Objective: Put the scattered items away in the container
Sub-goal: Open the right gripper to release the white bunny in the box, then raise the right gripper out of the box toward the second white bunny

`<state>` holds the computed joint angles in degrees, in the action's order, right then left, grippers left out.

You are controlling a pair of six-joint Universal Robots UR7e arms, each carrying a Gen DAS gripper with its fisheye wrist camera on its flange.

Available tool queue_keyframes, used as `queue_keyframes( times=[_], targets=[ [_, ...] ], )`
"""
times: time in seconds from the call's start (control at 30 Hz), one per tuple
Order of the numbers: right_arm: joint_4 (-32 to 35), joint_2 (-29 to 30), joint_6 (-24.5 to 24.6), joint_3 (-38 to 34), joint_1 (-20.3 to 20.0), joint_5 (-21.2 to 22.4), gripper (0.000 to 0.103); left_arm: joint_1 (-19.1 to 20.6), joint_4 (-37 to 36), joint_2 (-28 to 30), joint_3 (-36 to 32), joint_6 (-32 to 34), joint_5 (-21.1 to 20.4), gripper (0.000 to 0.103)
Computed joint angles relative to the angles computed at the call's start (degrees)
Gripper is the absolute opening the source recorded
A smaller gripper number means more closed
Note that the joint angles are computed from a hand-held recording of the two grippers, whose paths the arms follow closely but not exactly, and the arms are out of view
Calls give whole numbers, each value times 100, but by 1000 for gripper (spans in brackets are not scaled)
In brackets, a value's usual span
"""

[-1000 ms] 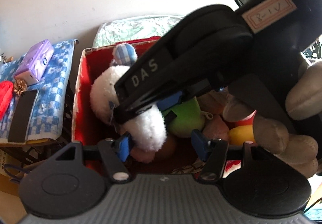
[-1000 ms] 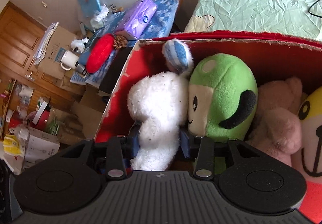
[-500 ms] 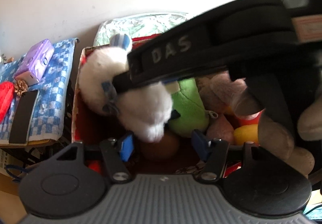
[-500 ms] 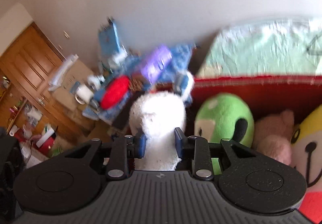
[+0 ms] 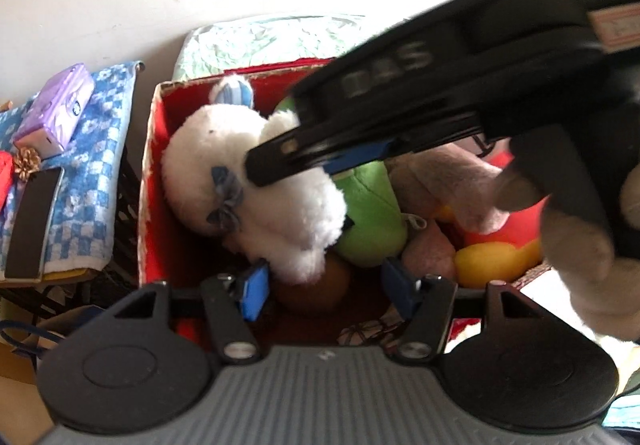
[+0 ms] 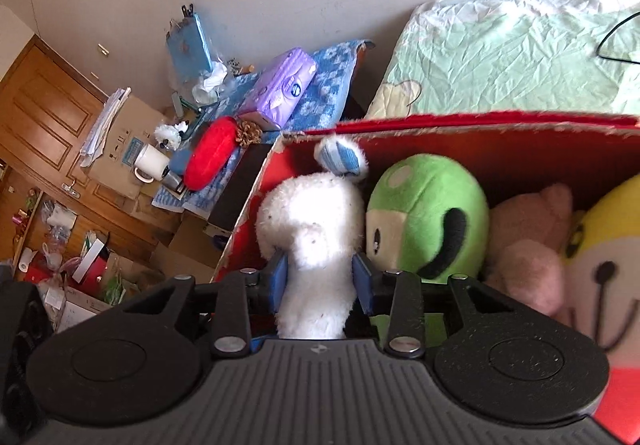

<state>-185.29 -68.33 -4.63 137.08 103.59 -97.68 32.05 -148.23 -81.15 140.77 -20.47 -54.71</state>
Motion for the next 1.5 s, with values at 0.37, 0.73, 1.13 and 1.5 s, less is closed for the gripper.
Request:
queue_keyframes(
  times=[0.37,0.73,1.13,1.5],
  targets=[
    [409,108,105,-204,75,-261,18,-195,181,-133,16,-268,96,68],
    [197,-23,347,-20,19,-148,27,-251,336,-249,25,-494,211,73],
    [-220,-318,477,288,64,-141,28,-149,789,-143,-216,-1132,380,73],
    [-519,-557,740,566,353,-1062,29,-241,1234,139,-431,-1787,799,87]
  ],
)
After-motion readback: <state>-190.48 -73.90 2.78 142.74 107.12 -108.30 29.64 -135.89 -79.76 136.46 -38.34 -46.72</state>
